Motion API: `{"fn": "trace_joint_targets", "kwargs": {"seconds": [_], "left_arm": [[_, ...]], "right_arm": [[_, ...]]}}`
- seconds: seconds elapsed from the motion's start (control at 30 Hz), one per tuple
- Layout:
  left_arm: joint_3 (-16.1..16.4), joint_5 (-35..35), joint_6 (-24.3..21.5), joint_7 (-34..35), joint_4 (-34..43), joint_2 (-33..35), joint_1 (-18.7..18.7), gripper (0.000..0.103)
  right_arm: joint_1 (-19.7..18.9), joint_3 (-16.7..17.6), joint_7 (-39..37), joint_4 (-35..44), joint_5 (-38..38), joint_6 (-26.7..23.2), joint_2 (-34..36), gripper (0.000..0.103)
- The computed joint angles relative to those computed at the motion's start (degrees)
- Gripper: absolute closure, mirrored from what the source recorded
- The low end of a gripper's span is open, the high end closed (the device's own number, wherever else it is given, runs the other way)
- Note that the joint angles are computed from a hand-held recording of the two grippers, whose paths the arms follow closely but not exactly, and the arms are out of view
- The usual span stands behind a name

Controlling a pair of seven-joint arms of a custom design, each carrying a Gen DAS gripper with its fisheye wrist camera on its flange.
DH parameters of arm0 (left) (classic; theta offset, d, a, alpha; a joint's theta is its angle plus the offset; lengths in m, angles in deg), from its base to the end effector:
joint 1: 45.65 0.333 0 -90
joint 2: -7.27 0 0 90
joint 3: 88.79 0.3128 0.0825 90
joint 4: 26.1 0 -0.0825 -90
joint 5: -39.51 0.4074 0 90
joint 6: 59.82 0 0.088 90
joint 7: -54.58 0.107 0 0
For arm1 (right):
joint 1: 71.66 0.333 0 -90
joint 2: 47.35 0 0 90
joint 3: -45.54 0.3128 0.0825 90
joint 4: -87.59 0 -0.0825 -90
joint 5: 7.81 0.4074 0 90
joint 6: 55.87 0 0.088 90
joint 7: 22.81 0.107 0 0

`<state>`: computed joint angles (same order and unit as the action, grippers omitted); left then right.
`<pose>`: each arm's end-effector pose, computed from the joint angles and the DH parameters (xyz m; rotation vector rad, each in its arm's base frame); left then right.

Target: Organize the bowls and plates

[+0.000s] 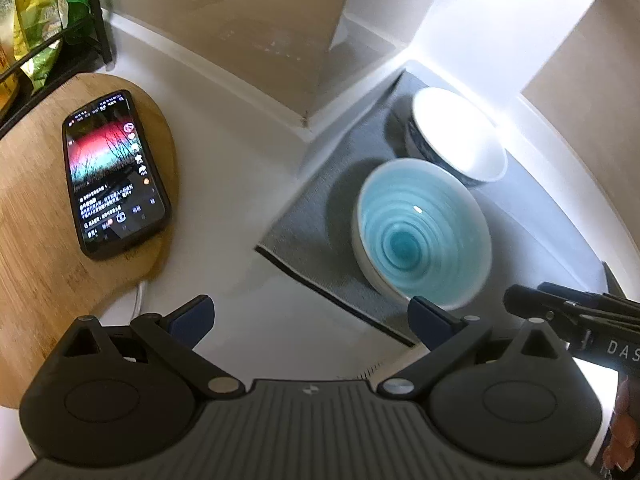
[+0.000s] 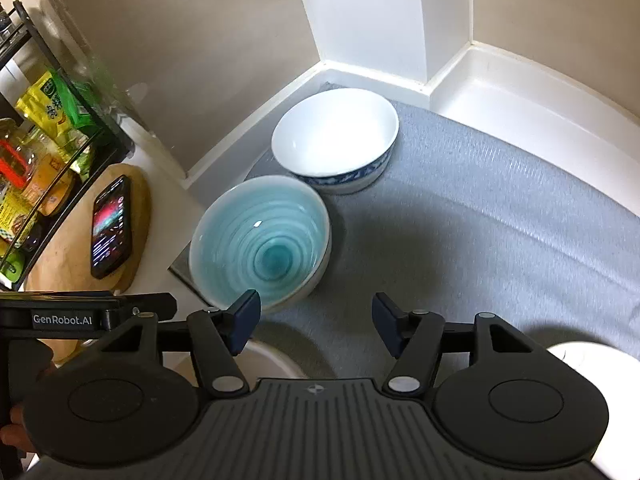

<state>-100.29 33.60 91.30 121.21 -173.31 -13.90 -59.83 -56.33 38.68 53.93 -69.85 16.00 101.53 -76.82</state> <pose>0.4225 -0.2002 0.4186 -2.1060 2.0305 -0.5999 0.4150 0.0476 0.4053 -1.8510 1.7876 -0.1956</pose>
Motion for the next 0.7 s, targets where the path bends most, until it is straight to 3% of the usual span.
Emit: {"fn": "trace_joint_targets", "kwargs": {"seconds": [0.7], "left_arm": [[-1.3,4.8,1.1,-5.3,5.8,8.7,1.6,0.0]], "right_arm": [[0.8,-0.6,-6.1,5.9,5.9,4.0,10.9,0.038]]}}
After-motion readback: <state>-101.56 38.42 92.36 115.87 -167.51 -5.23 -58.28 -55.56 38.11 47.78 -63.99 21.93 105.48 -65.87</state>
